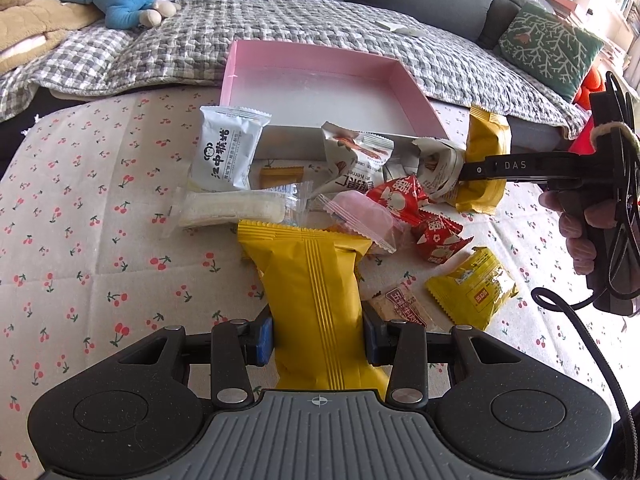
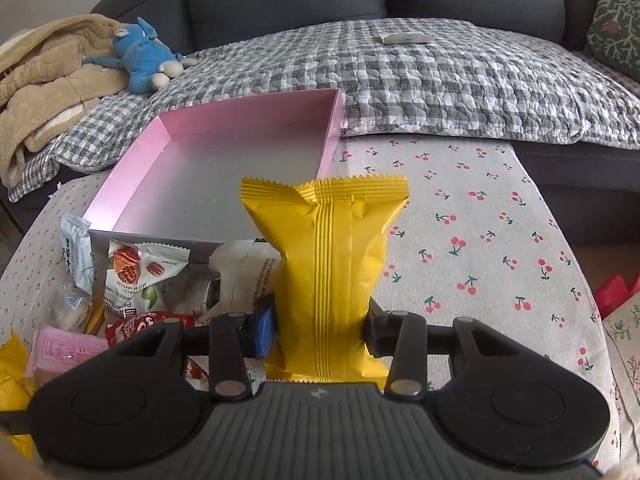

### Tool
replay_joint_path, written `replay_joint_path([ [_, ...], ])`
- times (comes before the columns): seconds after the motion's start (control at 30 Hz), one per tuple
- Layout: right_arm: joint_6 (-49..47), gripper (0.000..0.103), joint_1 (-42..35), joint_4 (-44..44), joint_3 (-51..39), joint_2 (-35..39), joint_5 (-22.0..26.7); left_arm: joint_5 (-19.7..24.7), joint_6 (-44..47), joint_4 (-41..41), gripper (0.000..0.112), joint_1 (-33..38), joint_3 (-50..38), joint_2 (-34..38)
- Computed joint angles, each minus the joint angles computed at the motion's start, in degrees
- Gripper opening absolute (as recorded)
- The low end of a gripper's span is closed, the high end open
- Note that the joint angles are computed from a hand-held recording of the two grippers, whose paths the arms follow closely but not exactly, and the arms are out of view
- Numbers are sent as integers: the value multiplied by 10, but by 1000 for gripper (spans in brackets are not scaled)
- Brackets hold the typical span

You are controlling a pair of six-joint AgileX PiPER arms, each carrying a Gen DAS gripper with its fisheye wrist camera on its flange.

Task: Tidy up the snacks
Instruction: 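Carry both yellow packets into the pink box and open both tools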

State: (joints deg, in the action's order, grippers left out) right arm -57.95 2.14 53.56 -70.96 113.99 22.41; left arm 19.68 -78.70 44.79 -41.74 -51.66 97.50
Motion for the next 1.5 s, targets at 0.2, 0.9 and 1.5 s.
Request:
replay_joint_path([
  [0.2,63,36,8,-67,14,-26,-10,7,-16,20,39,0,2,-10],
  [0.9,28,36,-4,65,-81,-14,115,94,55,25,39,47,-210,62],
  [1.5,154,37,35,-45,-239,93,124,74,115,4,39,123,-461,287],
])
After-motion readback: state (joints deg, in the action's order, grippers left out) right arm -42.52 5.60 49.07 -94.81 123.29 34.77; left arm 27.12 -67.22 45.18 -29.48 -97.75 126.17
